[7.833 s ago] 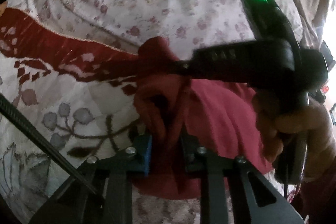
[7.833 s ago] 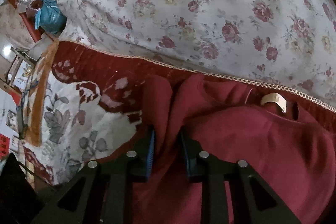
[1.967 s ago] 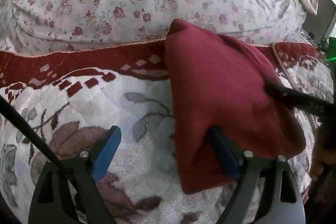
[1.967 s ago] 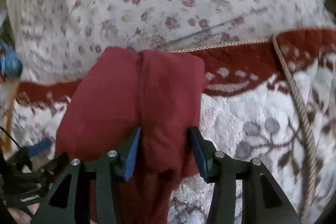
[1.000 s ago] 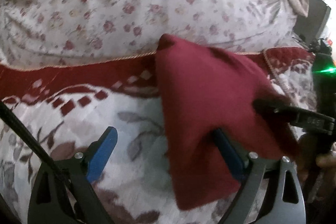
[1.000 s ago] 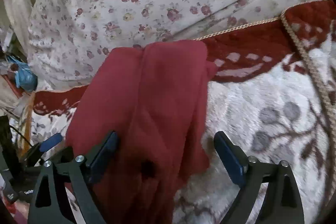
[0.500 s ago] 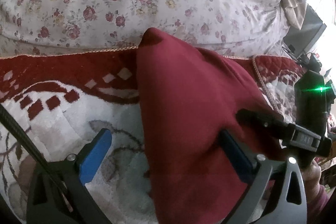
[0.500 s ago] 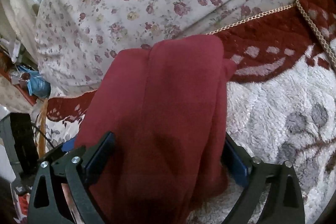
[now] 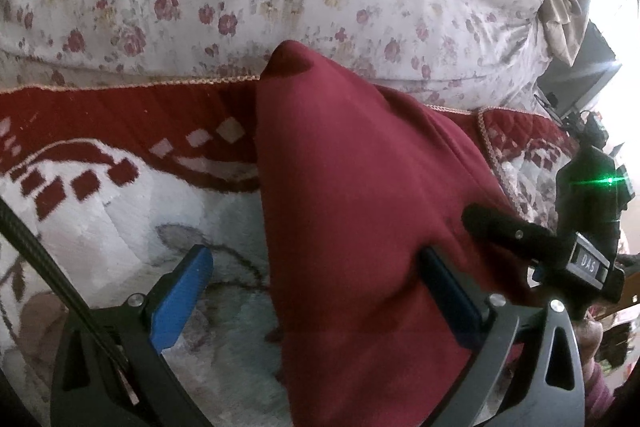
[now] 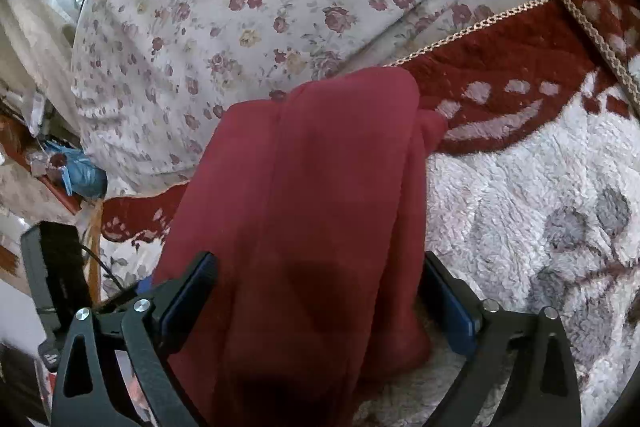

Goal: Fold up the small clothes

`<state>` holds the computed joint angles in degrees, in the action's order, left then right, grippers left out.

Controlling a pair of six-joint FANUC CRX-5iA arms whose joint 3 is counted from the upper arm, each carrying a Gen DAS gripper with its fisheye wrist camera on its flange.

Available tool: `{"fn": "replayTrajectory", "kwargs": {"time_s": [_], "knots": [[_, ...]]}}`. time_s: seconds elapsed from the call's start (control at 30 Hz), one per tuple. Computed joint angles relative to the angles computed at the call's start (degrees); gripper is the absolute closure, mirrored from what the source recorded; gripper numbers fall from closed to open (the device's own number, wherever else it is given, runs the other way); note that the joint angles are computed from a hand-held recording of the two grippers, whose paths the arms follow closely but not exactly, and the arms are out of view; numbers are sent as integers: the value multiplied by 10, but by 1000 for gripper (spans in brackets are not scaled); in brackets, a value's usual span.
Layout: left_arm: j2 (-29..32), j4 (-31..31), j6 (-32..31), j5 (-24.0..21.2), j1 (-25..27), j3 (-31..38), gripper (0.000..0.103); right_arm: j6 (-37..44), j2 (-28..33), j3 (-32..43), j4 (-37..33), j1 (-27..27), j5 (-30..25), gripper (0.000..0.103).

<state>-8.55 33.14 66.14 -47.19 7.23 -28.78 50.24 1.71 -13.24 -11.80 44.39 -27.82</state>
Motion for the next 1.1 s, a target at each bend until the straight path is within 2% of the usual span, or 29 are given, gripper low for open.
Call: {"fn": "replayTrajectory", "kwargs": {"time_s": [0.17,0.2,0.23,0.3,0.33,0.43,0.6,0.73,0.87,0.9,1.0,1.07,1.1], "knots": [[10,14,-4,0,-1,1,0,5,-5,-7,-21,-7,24,4],[11,19,-6,0,0,0,0,2,-4,-10,-12,-5,28,7],[12,26,-9,3,0,-4,0,-12,-3,-15,11,1,33,15],[12,37,-16,8,0,-10,0,-20,1,-19,35,7,40,19],[10,43,-24,14,-2,-15,4,-32,1,-26,53,12,48,24],[9,77,-61,4,-4,-22,31,-36,2,-28,68,16,53,33],[-11,42,-41,15,-14,-17,42,-48,-4,-34,83,21,59,44],[-42,29,-35,14,-16,-19,55,-76,-21,-47,119,31,65,59],[-110,15,-26,-21,-3,-28,57,-52,-48,-44,105,54,53,62],[-127,-6,-7,-42,3,-22,57,-27,-56,-38,86,63,40,62],[-188,-10,-7,-110,45,-35,57,39,-71,-14,13,77,-7,62],[-222,-15,-5,-159,78,-50,57,47,-83,-18,11,93,-22,61],[-234,-16,-7,-180,92,-58,56,27,-89,-27,35,109,-35,59]]}}
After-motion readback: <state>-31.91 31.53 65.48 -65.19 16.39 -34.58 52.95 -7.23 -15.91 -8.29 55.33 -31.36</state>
